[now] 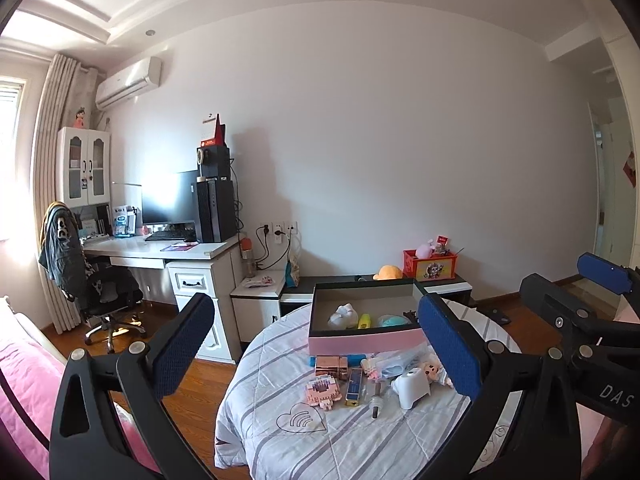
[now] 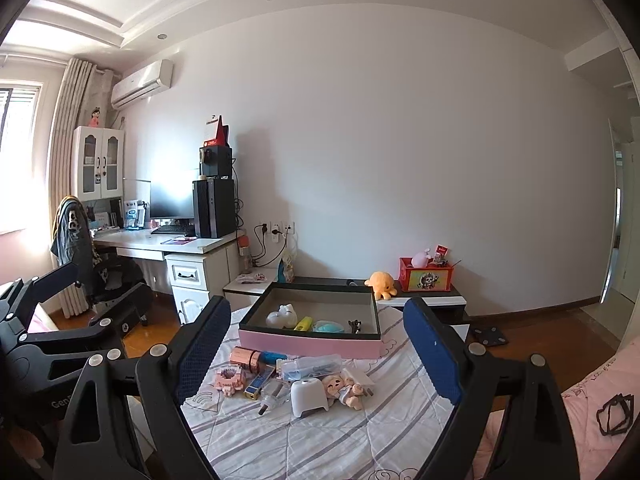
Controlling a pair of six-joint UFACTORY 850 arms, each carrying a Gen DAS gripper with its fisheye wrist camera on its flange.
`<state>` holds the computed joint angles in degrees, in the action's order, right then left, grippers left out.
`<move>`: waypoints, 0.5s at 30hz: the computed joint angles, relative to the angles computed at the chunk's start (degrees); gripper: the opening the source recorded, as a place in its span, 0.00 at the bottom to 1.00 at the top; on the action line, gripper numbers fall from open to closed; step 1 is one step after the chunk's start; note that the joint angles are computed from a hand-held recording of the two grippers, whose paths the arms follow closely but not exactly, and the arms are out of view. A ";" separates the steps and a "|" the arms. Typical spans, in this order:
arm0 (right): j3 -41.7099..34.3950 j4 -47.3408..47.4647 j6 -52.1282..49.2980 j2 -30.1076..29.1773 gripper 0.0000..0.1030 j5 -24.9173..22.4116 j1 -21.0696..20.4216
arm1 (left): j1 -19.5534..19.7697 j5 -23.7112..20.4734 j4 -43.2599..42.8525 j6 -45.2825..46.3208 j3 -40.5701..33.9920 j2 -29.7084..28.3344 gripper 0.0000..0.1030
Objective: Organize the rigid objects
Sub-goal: 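Withdraw both grippers from the box back over the bed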
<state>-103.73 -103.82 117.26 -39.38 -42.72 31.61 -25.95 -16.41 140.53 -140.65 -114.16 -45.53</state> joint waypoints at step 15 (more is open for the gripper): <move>-0.09 0.48 -0.10 -0.15 0.87 -0.83 0.32 | 0.04 1.27 -1.69 0.57 -0.26 -0.21 1.00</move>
<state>-103.82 -103.34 117.17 -39.52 -43.55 31.94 -25.91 -15.14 138.84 -140.07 -114.42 -45.73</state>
